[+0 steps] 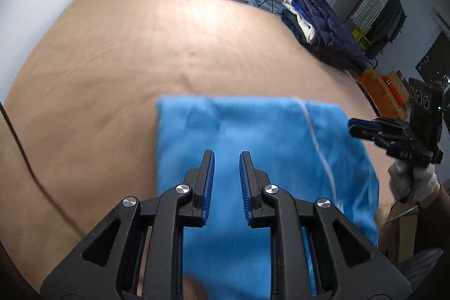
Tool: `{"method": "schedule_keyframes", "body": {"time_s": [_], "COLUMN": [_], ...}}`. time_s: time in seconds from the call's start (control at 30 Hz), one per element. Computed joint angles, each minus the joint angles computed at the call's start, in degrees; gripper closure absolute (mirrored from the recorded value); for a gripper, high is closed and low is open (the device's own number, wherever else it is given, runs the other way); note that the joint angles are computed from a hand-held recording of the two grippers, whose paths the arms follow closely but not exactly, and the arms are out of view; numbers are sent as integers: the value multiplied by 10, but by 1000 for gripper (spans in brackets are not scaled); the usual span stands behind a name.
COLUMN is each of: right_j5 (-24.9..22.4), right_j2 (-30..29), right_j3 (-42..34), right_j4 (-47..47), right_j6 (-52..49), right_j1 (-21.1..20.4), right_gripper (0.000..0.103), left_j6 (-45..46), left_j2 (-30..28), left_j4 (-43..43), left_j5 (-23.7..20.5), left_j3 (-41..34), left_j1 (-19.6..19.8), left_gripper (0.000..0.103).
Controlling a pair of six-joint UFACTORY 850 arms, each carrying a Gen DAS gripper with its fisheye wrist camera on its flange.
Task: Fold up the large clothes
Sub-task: 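Pinch the coat edge with both grippers and pull it straight, then open both grippers and move them to the folded coat's side edge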
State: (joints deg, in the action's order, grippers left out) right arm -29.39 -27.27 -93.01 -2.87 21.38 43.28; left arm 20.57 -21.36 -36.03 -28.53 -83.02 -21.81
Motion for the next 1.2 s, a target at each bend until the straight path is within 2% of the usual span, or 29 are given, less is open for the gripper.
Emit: {"method": "schedule_keyframes", "body": {"time_s": [0.13,0.2,0.27,0.33,0.4,0.47,0.57,0.7,0.73,0.77,0.8,0.83,0.9,0.97,1.0,1.03,1.1,1.17,1.2], "right_j5": [-1,11,24,36,24,-3,-24,-19,-19,-19,-18,-23,-37,-39,-33,-24,1,2,10], "right_j2": [54,80,94,110,123,140,176,238,253,264,265,273,284,293,299,301,293,277,268], "right_j3": [84,132,164,194,203,206,216,237,241,241,234,233,229,229,234,237,240,240,241], "right_j4": [-47,-34,-27,-58,-51,-44,-108,-212,-242,-261,-263,-268,-281,-301,-312,-318,-289,-271,-238], "right_j6": [54,65,83,120,124,126,174,273,299,313,308,312,321,334,342,347,324,326,309], "right_j1": [16,22,28,38,42,46,60,82,90,94,91,93,96,99,101,100,87,75,65], "right_gripper": [80,80,80,80,80,80,76,49,45,44,43,40,33,22,11,0,0,1,6], "left_j6": [-23,-16,-18,-37,-70,-74,-57,-37,-46,-56,-69,-79,-100,-101,-86,-70,-31,6,27], "left_j2": [30,39,49,55,70,103,171,272,290,311,327,334,353,350,341,334,302,267,243], "left_j4": [14,-9,6,17,30,37,9,-38,-32,-21,-8,2,32,36,15,-11,-89,-164,-202], "left_j5": [13,20,40,34,18,21,29,28,24,18,11,8,-2,-13,-18,-26,-50,-71,-86], "left_j3": [60,88,110,112,118,139,179,217,217,217,215,210,200,186,182,182,180,179,176], "left_j1": [1,4,-1,-2,2,5,13,34,36,39,41,40,40,42,45,51,67,77,83], "left_gripper": [86,86,86,86,86,86,86,86,84,79,65,58,56,48,41,38,38,38,38]}}
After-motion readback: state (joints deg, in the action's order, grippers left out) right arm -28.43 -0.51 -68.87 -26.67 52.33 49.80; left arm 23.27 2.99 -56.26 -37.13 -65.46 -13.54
